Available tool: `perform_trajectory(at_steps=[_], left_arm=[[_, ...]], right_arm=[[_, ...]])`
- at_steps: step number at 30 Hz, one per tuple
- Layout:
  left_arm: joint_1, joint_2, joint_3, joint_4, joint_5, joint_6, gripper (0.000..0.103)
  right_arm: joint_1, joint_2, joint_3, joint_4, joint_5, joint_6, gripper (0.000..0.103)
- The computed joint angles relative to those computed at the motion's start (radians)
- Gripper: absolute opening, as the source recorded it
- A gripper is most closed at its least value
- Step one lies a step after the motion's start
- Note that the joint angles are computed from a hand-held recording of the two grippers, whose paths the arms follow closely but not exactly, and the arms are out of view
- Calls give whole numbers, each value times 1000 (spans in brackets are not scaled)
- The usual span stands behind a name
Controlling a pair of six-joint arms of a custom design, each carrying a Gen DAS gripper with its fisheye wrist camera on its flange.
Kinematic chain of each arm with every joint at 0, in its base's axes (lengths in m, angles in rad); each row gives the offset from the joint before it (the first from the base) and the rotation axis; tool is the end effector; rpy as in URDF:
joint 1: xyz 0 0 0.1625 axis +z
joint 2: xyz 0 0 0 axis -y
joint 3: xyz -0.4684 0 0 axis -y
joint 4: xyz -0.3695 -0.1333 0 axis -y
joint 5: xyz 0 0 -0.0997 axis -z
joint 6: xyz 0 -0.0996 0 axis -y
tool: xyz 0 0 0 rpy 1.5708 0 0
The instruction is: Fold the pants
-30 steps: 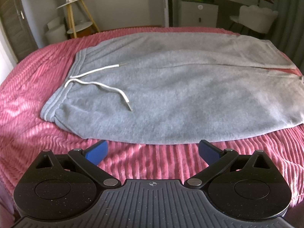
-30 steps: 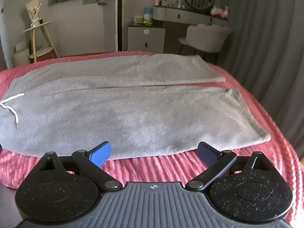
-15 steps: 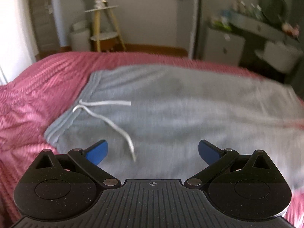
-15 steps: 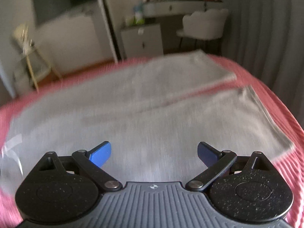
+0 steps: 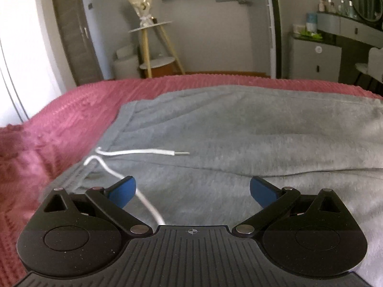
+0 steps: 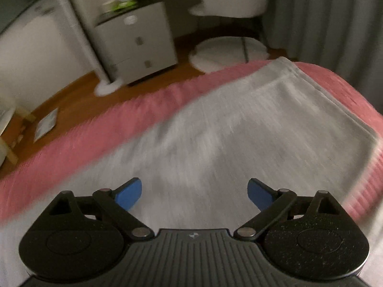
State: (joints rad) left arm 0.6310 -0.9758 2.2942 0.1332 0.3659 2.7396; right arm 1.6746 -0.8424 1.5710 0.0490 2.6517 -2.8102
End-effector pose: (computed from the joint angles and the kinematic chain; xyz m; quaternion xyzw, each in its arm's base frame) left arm -0.0765 -0.3362 0.1454 0.1860 0.8019 -0.3901 0.4125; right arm 0.1023 -0.5433 0.1621 -0.2873 -0.7632 0.4259 0.3919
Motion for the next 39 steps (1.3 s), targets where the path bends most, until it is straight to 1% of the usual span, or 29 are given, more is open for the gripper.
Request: perform_trajectory(at_steps=[3, 4, 6, 7, 8, 9, 10, 11, 12, 13, 15, 16, 17, 18, 19, 20, 21, 23, 25, 27, 28, 29, 30, 32, 33, 34, 35, 36, 39], left_arm=[[63, -42, -24, -73, 45, 110, 103], [70, -50, -27, -71, 58, 108, 103], [101, -70, -36, -98, 90, 147, 103], [114, -72, -42, -96, 102, 150, 103], [123, -67, -46, -91, 106, 145, 103], [132, -64, -51, -82, 113, 145, 103], [135, -59, -54, -69, 117, 138, 103], [134, -56, -54, -58, 114, 128, 103], [129, -56, -52, -50, 105, 116, 103], [123, -64, -44, -60, 94, 119, 103], [86, -89, -8, -133, 28, 163, 103], [63, -98, 12, -187, -28, 201, 103], [44, -119, 33, -258, -75, 262, 103], [33, -155, 56, -347, -99, 352, 103], [27, -207, 80, -436, -103, 445, 103], [27, -249, 94, -486, -89, 496, 103], [37, -293, 98, -494, -52, 505, 103], [84, -356, 72, -422, 74, 425, 103], [170, -376, 9, -359, 200, 324, 103], [273, -328, -127, -198, 325, 247, 103], [312, -283, -206, -105, 366, 227, 103], [351, -240, -281, -40, 428, 248, 103], [371, -197, -338, 10, 454, 246, 103], [410, -105, -456, 106, 510, 241, 103], [426, -55, -518, 149, 528, 244, 102], [432, -3, -576, 181, 513, 240, 96], [432, 44, -621, 194, 484, 237, 86], [434, 84, -663, 208, 460, 240, 81], [451, 194, -790, 287, 426, 212, 74]], right_arm=[[-51, 39, -121, -1, 28, 55, 94], [-65, 55, -159, 39, 33, 107, 94], [-104, 81, -217, 148, -23, 232, 94], [-114, 103, -245, 193, -18, 257, 94], [-115, 124, -268, 211, 8, 241, 93], [-114, 132, -268, 188, 31, 195, 87], [-107, 146, -274, 180, 64, 167, 62], [-99, 153, -273, 159, 105, 126, 44], [-93, 134, -231, 97, 117, 76, 25], [-88, 103, -176, 43, 87, 67, 9], [-85, 28, -53, -54, 13, 53, 8], [-74, -17, 35, -142, -13, 3, 7], [-68, -55, 92, -212, -40, -37, 7], [-53, -101, 191, -317, -67, -72, 7], [-27, -143, 295, -409, -82, -66, 7], [-7, -180, 393, -513, -100, -84, 7], [15, -207, 491, -618, -112, -90, 7], [82, -210, 655, -801, -91, -51, 7], [123, -172, 776, -932, -92, 64, 7], [126, -128, 863, -1059, -127, 148, 7], [115, -111, 900, -1137, -148, 175, 7], [98, -106, 919, -1183, -178, 160, 7], [75, -98, 914, -1191, -195, 125, 7], [82, -94, 903, -1192, -182, 74, 7], [84, -86, 910, -1216, -183, 56, 7], [69, -81, 925, -1255, -204, 36, 7], [52, -80, 940, -1284, -230, 26, 7], [39, -83, 953, -1303, -251, 23, 7], [17, -73, 989, -1365, -290, 13, 7]])
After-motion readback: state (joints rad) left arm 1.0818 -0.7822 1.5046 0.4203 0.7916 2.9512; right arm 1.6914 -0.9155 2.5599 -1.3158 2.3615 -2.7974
